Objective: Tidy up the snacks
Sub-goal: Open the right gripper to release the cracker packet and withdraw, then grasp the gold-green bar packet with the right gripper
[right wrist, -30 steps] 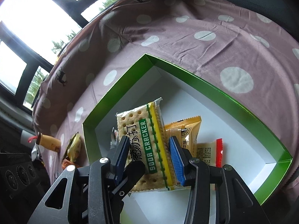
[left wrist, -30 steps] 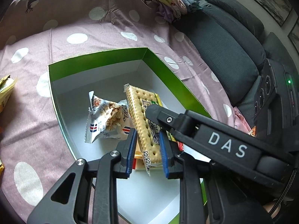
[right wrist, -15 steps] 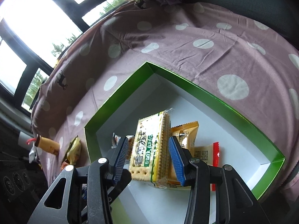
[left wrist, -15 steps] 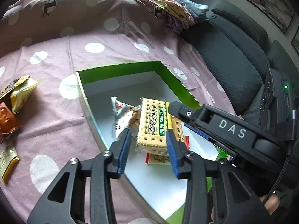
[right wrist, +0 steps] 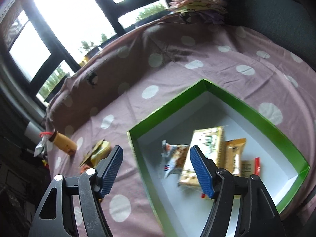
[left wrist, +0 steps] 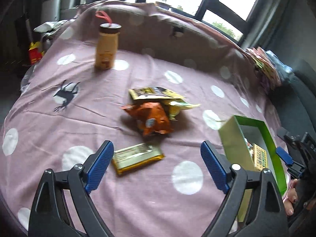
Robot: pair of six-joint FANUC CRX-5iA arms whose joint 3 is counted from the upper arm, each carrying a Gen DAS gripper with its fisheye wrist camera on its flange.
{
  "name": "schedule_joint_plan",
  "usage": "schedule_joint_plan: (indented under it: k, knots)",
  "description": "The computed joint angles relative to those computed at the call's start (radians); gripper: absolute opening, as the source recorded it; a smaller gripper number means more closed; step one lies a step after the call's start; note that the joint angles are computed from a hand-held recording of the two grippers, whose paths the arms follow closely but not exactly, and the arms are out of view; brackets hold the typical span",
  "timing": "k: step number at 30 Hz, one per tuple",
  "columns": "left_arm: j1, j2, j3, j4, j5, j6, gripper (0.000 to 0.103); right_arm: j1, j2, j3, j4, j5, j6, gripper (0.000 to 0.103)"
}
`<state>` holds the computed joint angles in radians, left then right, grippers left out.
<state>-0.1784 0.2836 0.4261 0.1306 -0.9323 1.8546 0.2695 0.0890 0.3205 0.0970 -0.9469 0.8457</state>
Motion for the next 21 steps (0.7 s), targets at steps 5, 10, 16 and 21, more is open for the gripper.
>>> schedule_joint_plan:
  k: [5, 10, 16, 21]
  knots:
    - [0.077, -0.015, -0.057, 0.016, -0.001, 0.104, 0.09, 0.02, 0.061, 0.112, -0.216, -0.006, 0.211, 0.081]
    - [0.113, 0.029, -0.058, 0.116, -0.063, 0.097, 0.089, 0.008, 0.218, 0.33, -0.467, -0.176, 0.378, 0.081]
    - [0.124, 0.07, -0.043, 0.2, -0.134, 0.056, 0.079, 0.048, 0.388, 0.513, -0.48, -0.372, 0.361, 0.081]
    - [0.121, 0.102, -0.022, 0.24, -0.179, 0.031, 0.065, 0.069, 0.477, 0.599, -0.424, -0.464, 0.329, 0.076]
